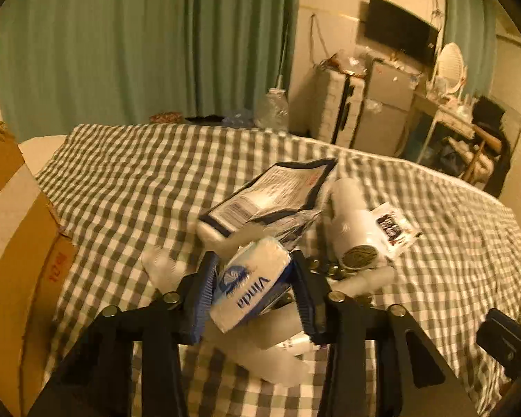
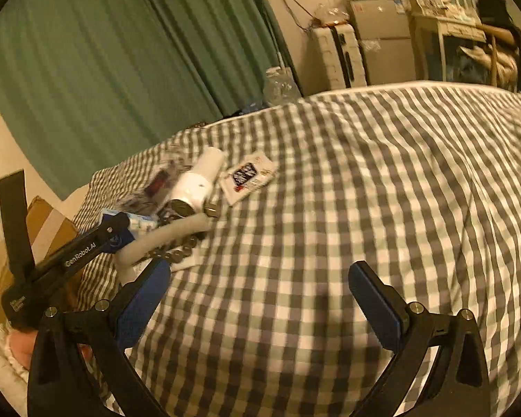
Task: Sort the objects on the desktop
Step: 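Grasp the white Vinda tissue packet with the left gripper, then grasp the translucent white plastic strip with the right gripper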
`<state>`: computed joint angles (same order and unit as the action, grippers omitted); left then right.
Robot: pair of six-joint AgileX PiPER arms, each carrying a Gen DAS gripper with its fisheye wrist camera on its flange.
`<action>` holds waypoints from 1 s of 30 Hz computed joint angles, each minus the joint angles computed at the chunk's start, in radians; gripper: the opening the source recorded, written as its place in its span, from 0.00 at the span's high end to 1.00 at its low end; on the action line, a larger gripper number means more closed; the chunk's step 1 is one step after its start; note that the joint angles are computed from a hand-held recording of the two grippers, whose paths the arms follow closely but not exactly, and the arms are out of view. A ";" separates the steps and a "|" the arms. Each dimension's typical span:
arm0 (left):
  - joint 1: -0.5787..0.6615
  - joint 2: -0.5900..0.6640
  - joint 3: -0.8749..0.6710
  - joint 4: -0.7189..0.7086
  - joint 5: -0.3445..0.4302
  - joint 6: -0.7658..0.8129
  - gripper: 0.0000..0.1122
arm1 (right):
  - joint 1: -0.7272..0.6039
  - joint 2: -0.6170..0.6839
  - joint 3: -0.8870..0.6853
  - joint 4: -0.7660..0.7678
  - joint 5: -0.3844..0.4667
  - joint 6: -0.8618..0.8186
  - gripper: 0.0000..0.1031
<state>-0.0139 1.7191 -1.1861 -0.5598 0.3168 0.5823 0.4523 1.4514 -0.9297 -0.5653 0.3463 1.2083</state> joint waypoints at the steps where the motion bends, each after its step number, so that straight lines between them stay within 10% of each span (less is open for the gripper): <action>1: 0.006 -0.012 0.019 -0.060 -0.009 0.062 0.75 | 0.000 -0.008 0.004 -0.006 0.000 0.006 0.00; 12: 0.304 -0.327 0.341 -0.443 0.161 0.561 0.76 | 0.165 0.071 -0.166 0.032 0.132 -0.026 0.00; 17: 0.465 -0.274 0.369 -0.571 0.281 0.693 0.76 | 0.253 0.243 -0.334 0.038 0.223 0.050 0.05; 21: 0.431 -0.254 0.379 -0.684 0.225 0.859 0.76 | 0.249 0.343 -0.405 0.086 0.273 0.128 0.21; 28: 0.462 -0.224 0.403 -0.824 0.271 0.992 0.76 | 0.223 0.424 -0.495 0.040 0.287 0.184 0.22; 30: 0.467 -0.224 0.412 -0.858 0.269 1.031 0.76 | 0.223 0.451 -0.546 0.051 0.356 0.155 0.50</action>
<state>0.4528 1.4947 -0.7740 -1.4176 0.5863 1.6131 0.6756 1.9026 -1.4756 -0.5140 0.7026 1.3636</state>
